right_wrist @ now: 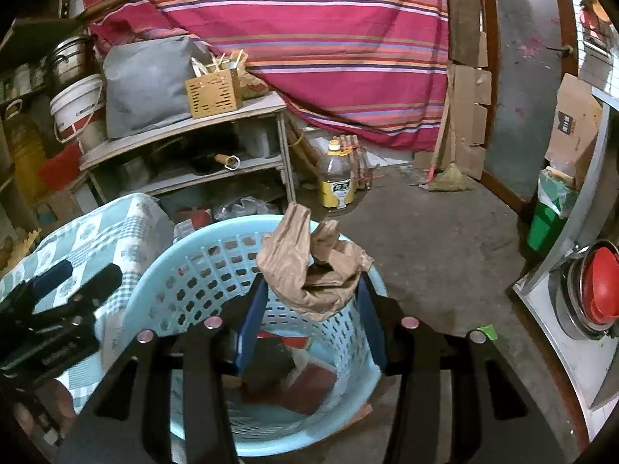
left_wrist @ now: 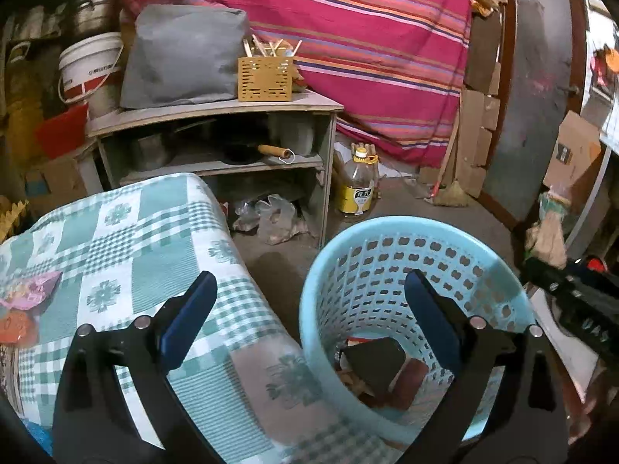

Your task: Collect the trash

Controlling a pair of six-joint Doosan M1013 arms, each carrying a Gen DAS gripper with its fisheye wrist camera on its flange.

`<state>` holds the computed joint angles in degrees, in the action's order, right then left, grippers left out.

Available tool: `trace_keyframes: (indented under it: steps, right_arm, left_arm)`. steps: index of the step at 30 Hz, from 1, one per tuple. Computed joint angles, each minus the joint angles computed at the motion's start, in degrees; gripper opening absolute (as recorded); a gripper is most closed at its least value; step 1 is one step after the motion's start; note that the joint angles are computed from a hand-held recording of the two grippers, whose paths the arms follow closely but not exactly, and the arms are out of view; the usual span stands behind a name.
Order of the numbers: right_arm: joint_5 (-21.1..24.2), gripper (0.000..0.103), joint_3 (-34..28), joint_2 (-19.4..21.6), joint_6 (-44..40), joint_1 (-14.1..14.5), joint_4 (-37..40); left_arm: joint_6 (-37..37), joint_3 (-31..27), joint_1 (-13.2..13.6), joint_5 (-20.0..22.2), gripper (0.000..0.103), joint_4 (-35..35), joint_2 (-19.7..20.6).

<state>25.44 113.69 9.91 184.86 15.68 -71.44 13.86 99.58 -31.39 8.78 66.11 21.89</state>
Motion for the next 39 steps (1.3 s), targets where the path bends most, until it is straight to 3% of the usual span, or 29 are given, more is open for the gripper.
trace_keyframes:
  steps: [5,10,13,14,17,20,25,31,39]
  right_arm:
    - [0.6,0.047,-0.9,1.0,-1.5,0.8,0.6]
    - [1.9,0.049,-1.8,2.0,-1.5,1.5,-0.2]
    - [2.7,0.082,-2.0,2.4,0.8,1.9,-1.9]
    - [3.1,0.084,-1.9,2.5,1.8,2.1,-3.0]
    - [5.0,0.085,-2.8,3.1,-1.9,2.5,-0.2]
    - [5.6,0.09,-2.7,3.0,-1.6,2.8,-0.6]
    - [5.0,0.091,-1.9,1.9,0.3,3.6,-2.1]
    - [2.8,0.094,-1.5,0.9,2.8,5.2,-3.3]
    - [2.0,0.095,-4.3,2.8,1.4,9.4,-4.0]
  left_arm:
    - [-9.5,1.3,0.3,2.0,0.097,9.4,-1.0]
    - [-11.0,1.7,0.7,3.8,0.097,11.1,-1.4]
    - [-12.4,2.0,1.0,3.7,0.097,11.8,-1.7]
    - [-12.2,2.1,1.2,3.7,0.097,11.3,-1.9]
    - [-11.5,2.3,1.4,3.9,0.097,10.4,-2.1]
    - [-12.2,2.7,1.4,4.7,0.097,12.0,-2.7]
    - [-14.8,4.5,1.8,5.9,0.097,16.0,-4.4]
    - [-9.6,6.6,3.4,6.6,0.097,11.1,-6.4]
    - [-0.7,9.4,8.6,7.5,0.097,3.6,-8.8]
